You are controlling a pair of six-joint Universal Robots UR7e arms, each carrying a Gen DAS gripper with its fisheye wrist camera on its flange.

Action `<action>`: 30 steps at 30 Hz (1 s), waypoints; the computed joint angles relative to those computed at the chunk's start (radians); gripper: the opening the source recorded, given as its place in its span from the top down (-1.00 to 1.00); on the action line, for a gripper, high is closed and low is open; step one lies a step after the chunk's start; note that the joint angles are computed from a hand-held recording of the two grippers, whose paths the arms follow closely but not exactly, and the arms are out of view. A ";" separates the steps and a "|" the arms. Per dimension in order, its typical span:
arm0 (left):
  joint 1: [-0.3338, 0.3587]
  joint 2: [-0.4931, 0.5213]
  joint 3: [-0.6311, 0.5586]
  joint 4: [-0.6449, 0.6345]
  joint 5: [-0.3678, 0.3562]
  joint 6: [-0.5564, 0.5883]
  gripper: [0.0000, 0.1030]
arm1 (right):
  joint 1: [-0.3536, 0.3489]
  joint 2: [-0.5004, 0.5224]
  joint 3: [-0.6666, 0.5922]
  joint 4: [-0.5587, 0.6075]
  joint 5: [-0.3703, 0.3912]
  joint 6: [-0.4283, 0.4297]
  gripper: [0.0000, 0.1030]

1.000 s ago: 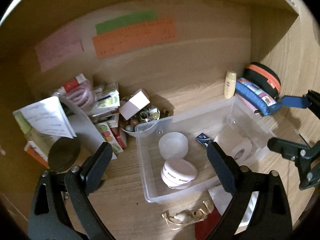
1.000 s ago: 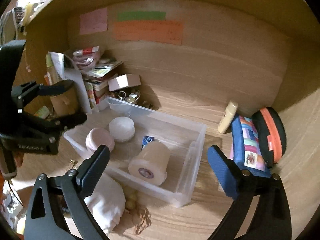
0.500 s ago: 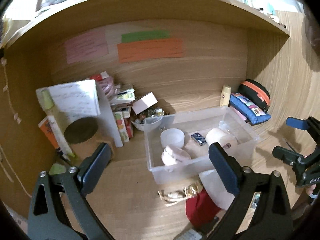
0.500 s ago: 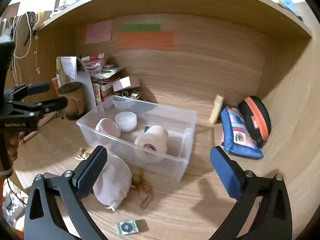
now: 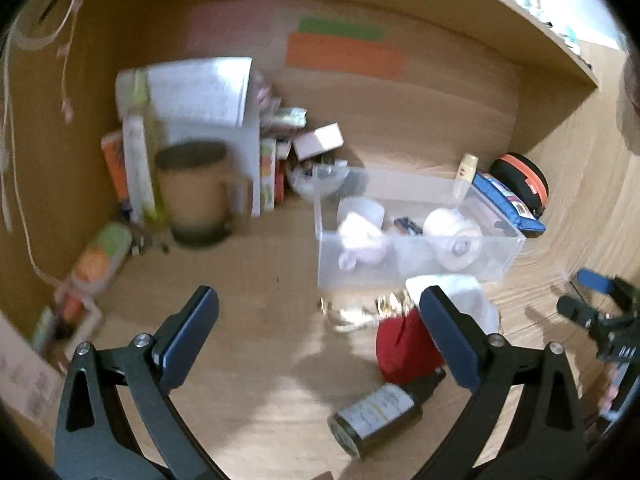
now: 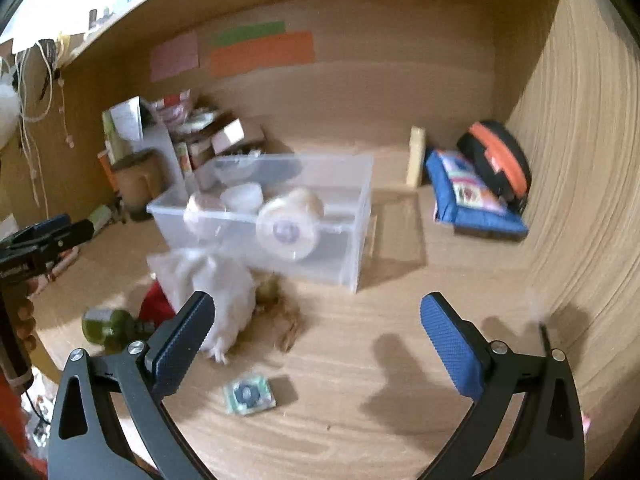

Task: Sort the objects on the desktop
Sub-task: 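Withdraw both tools and approach the dark glass bottle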

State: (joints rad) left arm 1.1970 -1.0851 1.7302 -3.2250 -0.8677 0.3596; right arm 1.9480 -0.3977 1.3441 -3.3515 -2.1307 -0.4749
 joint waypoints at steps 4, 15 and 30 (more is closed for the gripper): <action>0.007 0.007 0.028 -0.006 0.033 -0.054 -0.97 | -0.006 0.000 0.037 -0.002 0.000 -0.006 -0.99; 0.002 0.006 0.099 0.069 0.050 -0.206 -0.98 | -0.017 0.019 0.093 -0.049 0.008 -0.029 -0.98; -0.008 0.051 0.088 0.116 0.071 -0.279 -0.97 | -0.049 0.003 0.103 0.063 0.136 -0.013 -0.61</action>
